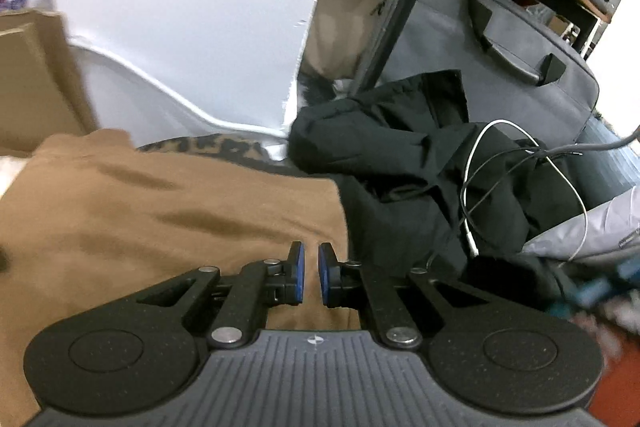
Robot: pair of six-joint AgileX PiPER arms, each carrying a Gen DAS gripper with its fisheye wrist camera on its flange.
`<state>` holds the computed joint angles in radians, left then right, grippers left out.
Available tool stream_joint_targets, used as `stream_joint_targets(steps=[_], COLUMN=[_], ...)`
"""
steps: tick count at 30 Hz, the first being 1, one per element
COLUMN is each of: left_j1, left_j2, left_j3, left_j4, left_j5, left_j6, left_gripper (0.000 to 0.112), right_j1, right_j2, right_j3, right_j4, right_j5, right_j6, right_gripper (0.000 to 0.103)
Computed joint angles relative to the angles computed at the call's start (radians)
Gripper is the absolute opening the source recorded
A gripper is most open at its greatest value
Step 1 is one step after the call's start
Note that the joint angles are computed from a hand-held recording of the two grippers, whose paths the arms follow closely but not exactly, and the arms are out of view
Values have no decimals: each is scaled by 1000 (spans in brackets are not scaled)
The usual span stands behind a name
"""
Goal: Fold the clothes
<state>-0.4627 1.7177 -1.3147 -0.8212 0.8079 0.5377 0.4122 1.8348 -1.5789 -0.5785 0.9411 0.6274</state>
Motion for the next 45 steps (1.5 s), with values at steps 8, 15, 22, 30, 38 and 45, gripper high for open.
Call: stream_joint_targets(steps=[8, 15, 22, 30, 38, 45], left_j1=[0, 12, -1, -17, -6, 23], left_j2=[-49, -123, -163, -193, -202, -215], left_j3=[114, 232, 343, 468, 541, 568], left_j4=[-52, -123, -143, -182, -173, -181], left_j5=[-30, -30, -26, -24, 18, 50], left_j6=[30, 90, 99, 150, 187, 221], left_gripper=[54, 63, 63, 48, 45, 13], right_j1=[140, 185, 254, 315, 445, 482], right_j2=[-147, -200, -274, -332, -367, -374], right_j3=[314, 494, 614, 670, 713, 690], right_j4=[-200, -313, -379, -359, -332, -315], right_j5=[-43, -63, -26, 51, 141, 149], right_j6=[302, 439, 558, 646, 793, 818], right_gripper=[13, 12, 12, 13, 14, 15])
